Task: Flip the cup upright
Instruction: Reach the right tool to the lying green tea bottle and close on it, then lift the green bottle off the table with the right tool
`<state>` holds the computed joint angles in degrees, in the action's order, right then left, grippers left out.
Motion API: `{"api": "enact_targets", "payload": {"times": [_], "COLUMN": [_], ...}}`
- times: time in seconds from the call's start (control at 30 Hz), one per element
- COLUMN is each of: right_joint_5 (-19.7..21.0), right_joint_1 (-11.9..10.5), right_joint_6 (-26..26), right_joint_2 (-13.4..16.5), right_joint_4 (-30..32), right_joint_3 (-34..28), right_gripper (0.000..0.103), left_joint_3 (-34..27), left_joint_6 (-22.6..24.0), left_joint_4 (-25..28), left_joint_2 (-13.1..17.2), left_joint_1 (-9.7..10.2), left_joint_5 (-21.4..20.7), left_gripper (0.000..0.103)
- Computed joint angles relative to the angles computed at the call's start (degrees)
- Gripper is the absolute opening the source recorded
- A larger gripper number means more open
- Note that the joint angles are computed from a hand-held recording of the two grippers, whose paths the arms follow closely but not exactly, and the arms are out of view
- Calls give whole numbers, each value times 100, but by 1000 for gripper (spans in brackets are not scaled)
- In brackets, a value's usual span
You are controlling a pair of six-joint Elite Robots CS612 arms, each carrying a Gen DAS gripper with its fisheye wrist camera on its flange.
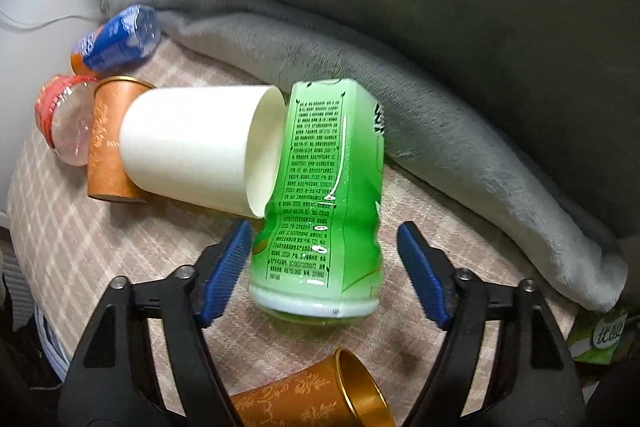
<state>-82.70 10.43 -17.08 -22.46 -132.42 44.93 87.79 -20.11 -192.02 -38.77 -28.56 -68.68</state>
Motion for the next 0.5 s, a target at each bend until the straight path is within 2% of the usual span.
{"api": "enact_targets", "payload": {"times": [0.13, 0.27, 0.3, 0.5], "right_joint_5": [0, -15, 155, -30], "right_joint_1": [27, 55, 28, 31], "right_joint_6": [-110, -133, -232, -245], "right_joint_2": [161, 259, 239, 64], "right_joint_4": [306, 449, 264, -71], "right_joint_3": [-295, -477, -396, -87], "right_gripper": [71, 70, 70, 70], "left_joint_3": [-10, -16, -11, 3], "left_joint_6": [-31, -46, -46, -33], "left_joint_4": [33, 41, 37, 4], "left_joint_2": [3, 6, 5, -4], "left_joint_1": [12, 20, 19, 21], "left_joint_5": [9, 22, 28, 18], "left_gripper": [93, 93, 93, 93]}}
